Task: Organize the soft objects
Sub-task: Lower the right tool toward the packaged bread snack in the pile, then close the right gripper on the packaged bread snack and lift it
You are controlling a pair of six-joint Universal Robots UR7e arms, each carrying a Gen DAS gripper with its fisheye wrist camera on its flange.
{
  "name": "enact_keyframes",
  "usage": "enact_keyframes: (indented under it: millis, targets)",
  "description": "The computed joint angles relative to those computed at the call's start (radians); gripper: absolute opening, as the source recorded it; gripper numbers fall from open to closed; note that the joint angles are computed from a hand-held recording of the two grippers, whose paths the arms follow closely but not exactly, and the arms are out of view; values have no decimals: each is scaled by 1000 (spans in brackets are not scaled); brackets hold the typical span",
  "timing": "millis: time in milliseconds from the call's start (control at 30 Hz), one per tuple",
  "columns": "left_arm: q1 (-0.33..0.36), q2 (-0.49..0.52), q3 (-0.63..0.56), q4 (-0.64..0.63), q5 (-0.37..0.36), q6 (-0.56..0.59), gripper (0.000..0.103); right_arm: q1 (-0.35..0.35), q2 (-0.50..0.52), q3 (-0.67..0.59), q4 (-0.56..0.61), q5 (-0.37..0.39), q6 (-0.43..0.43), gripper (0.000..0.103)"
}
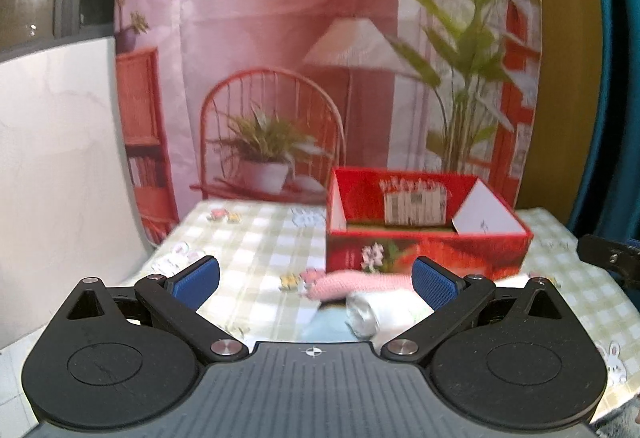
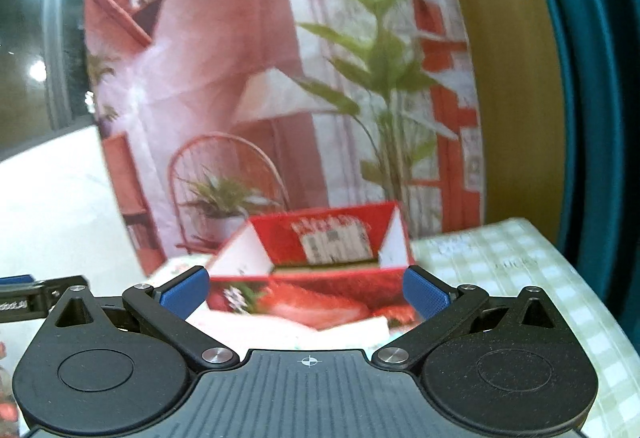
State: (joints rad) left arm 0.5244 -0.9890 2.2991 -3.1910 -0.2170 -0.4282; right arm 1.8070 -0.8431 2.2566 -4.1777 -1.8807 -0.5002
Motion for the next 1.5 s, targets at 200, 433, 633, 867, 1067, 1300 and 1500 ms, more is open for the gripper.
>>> enact_keyframes:
  millis: [200, 433, 633, 867, 1067, 1300, 1500]
  targets:
    - [65, 6, -9, 9, -111, 3, 103, -37, 56, -18, 23, -87, -132, 103]
    - [138, 26, -24, -50, -229, 3, 103, -109, 26, -14, 184, -94, -135, 99]
    - [177, 61, -56, -112, -318, 47, 100, -177, -9, -16, 265, -32, -159, 94]
    - [194, 104, -104, -97, -411, 109, 83, -223, -19, -44, 420, 87, -205, 77]
    - [233, 141, -173, -58, -493, 158, 67, -226, -3, -74, 477, 176, -233, 72]
    - [290, 191, -273, 8, -633, 167, 56, -244, -17, -61, 466, 207, -214, 67]
    - [329, 238, -354, 76, -719, 159, 56, -259, -32, -42, 449, 234, -204, 59]
